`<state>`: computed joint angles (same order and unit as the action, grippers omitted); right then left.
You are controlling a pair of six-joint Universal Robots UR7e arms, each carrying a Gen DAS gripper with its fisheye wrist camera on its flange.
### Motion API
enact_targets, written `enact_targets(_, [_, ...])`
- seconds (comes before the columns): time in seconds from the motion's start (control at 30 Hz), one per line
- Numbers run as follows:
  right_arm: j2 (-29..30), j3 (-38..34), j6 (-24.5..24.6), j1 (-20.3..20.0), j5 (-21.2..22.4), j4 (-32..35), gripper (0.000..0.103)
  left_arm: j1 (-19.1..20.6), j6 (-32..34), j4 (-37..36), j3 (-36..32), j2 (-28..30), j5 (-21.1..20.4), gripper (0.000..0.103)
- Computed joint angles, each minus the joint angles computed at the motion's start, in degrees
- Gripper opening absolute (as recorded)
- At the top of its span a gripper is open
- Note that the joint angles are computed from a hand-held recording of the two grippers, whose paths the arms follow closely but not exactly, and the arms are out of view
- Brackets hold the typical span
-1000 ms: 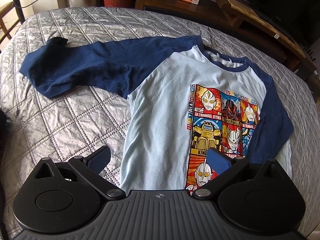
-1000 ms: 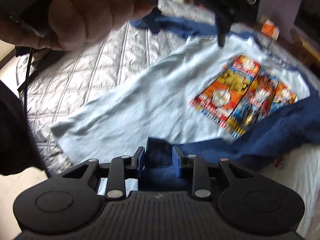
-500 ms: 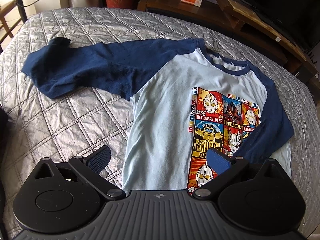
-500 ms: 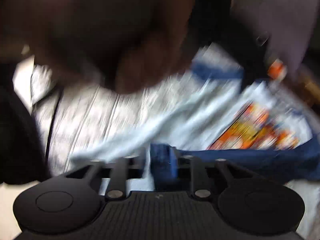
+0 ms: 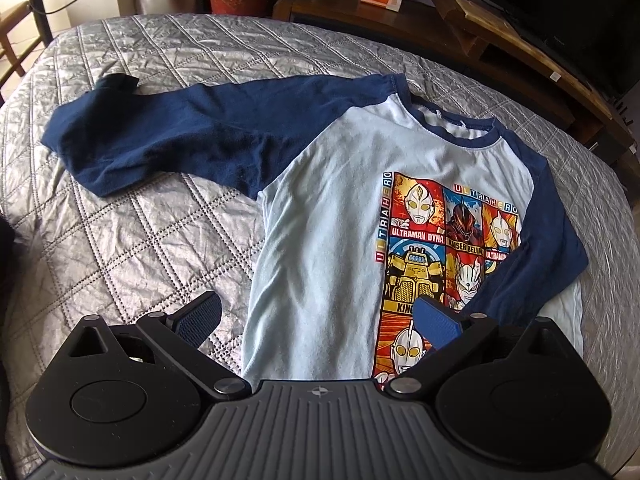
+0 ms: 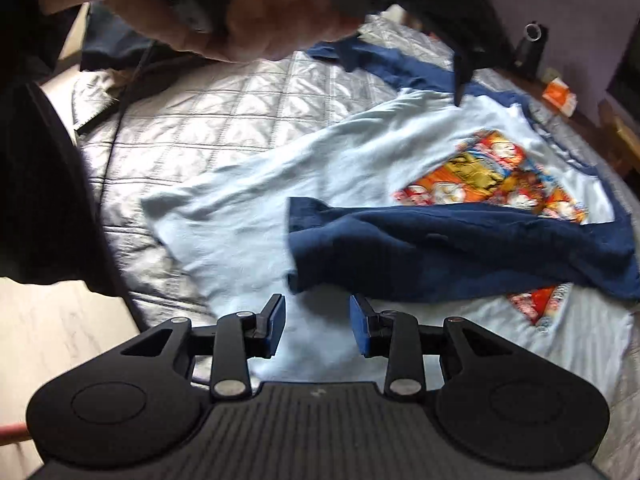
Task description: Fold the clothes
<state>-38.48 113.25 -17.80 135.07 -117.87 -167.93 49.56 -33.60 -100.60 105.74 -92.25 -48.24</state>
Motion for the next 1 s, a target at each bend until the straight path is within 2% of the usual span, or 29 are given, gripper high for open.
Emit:
enact_targets(0.1, [0.79,-0.03,0.24,0.55,-0.03,-1.86,0.035,0.04,-0.06,0.09,0.02,0.03,-0.04,0.102])
enact_targets(0.23, [1.9,0.9,-3.25,0.75,-1.85,-4.96,0.04,0.0,0.11,-0.06,0.03,-0.07,-0.1,0.102])
enact_targets(0.3, [2.2,0.85,-1.96,0.08,-1.19,-6.46,0.038,0.04,0.07,-0.06,0.0,0.01,-0.1,0.102])
enact_targets(0.33, [2.09,0.71,-1.26,0.06,-1.07,-6.34,0.025,0.06,0.04,-0.05,-0.02,0.05,-0.1,0.102])
enact_targets(0.37, [1.92,0.43,-0.63,0.11,-0.95,-5.74,0.005,0.05,0.06,-0.06,-0.02,0.07,-0.13,0.102])
enact_targets(0.43, [1.94,0.19,-3.14,0.5,-0.92,-5.86,0.005,0.02,0.12,-0.11,0.01,0.09,-0.21,0.102])
enact_targets(0.53, [2.18,-0.87,-9.42,3.02,-5.04,-3.35,0.005,-0.05,0.22,-0.14,0.07,0.07,-0.25,0.102])
enact_targets(0.63, [1.92,-3.4,-13.67,4.9,-7.59,4.13,0.006,-0.09,0.17,-0.02,0.12,0.05,-0.12,0.102])
enact_targets(0.7, [2.54,-5.87,-15.86,5.72,-9.69,12.71,0.008,-0.03,0.06,0.07,0.08,0.07,-0.13,0.102])
enact_targets(0.73, [2.71,-6.56,-16.57,5.99,-10.17,14.93,0.01,0.0,0.04,0.13,0.04,0.1,-0.15,0.102])
enact_targets(0.77, [2.96,-6.79,-16.92,6.16,-10.35,15.75,0.016,0.01,0.06,0.11,0.0,0.13,-0.17,0.102])
enact_targets(0.8, [2.5,-7.29,-15.72,5.75,-8.28,17.37,0.021,0.02,0.09,0.06,-0.05,0.16,-0.19,0.102])
enact_targets(0.87, [-0.94,-6.32,-9.54,3.1,1.68,16.76,0.036,0.08,0.11,-0.07,-0.12,0.07,-0.22,0.102])
enact_targets(0.9, [-2.74,-5.36,-4.08,1.7,6.76,15.13,0.039,0.12,0.11,-0.13,-0.15,0.01,-0.24,0.102])
enact_targets(0.93, [-4.16,-3.93,0.94,0.53,9.45,11.89,0.046,0.15,0.07,-0.18,-0.2,-0.05,-0.24,0.102])
enact_targets(0.97, [-5.0,-2.89,3.58,-0.52,9.74,9.02,0.047,0.16,0.01,-0.2,-0.23,-0.07,-0.25,0.102])
enact_targets(1.0, [-5.2,-2.09,3.83,-1.03,7.62,6.87,0.046,0.18,-0.06,-0.2,-0.26,-0.08,-0.26,0.102])
